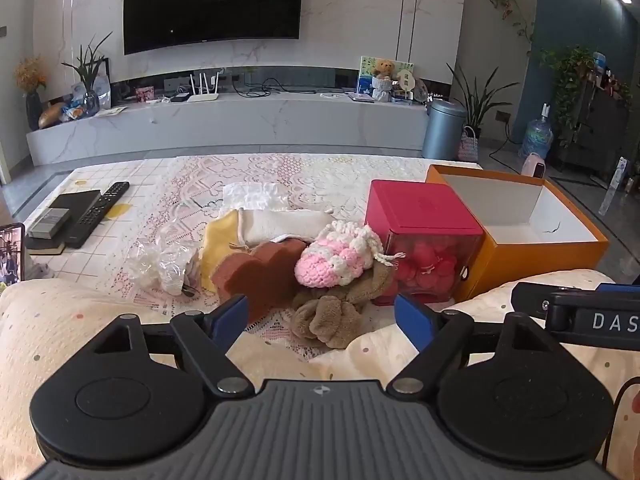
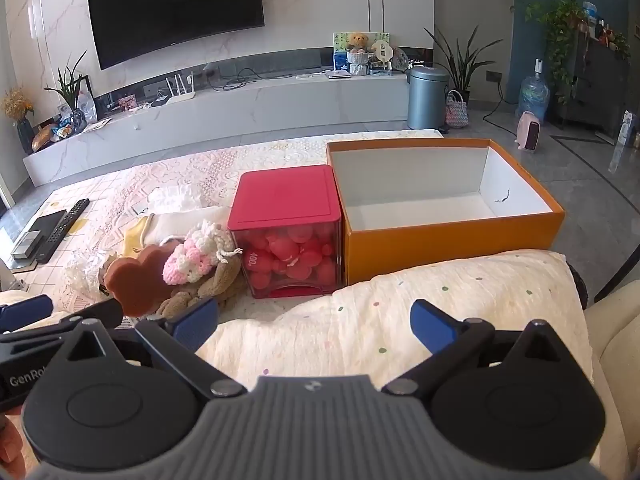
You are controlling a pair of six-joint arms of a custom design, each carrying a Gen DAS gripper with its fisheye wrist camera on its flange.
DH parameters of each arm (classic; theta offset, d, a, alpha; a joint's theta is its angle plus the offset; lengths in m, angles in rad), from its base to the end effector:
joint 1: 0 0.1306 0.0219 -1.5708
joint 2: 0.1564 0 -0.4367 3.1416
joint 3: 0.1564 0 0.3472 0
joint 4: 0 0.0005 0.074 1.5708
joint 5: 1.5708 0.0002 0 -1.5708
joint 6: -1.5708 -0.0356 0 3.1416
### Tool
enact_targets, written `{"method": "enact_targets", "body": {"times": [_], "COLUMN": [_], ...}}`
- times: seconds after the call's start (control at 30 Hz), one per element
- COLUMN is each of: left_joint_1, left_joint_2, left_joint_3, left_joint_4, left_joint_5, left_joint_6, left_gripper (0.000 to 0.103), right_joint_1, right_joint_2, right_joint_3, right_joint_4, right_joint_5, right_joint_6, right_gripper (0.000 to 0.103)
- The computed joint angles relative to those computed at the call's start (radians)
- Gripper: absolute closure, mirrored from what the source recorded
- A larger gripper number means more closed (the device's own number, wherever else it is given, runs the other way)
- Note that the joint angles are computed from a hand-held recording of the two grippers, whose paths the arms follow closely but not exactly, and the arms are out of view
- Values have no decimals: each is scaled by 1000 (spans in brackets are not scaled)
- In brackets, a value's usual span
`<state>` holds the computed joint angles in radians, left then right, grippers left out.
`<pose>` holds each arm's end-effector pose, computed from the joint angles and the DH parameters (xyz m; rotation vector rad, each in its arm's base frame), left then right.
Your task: Organize soft objects
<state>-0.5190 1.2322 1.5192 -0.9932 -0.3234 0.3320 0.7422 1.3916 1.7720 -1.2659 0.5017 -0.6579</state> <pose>0.3159 -0.1680 0.5883 0.0411 2.2348 -0.0934 0.3073 0.2579 0.6145 0.1136 2.3155 0.0781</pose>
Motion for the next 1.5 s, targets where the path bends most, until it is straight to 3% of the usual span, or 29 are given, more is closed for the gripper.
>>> {"method": "enact_targets", "body": {"times": [1.5], "left_joint_1": [4], "left_joint_2": [9], "left_joint_3": [-1], "left_joint_4": [8], "left_joint_5": [20], "left_joint_6": [9], "left_gripper": [6], "right_joint_1": [7], "right_joint_2": [0], "right_joint_3": [-11], "right_joint_4": [16], "right_joint_5": [-5], "right_joint_6": [5], "right_gripper": [3]}}
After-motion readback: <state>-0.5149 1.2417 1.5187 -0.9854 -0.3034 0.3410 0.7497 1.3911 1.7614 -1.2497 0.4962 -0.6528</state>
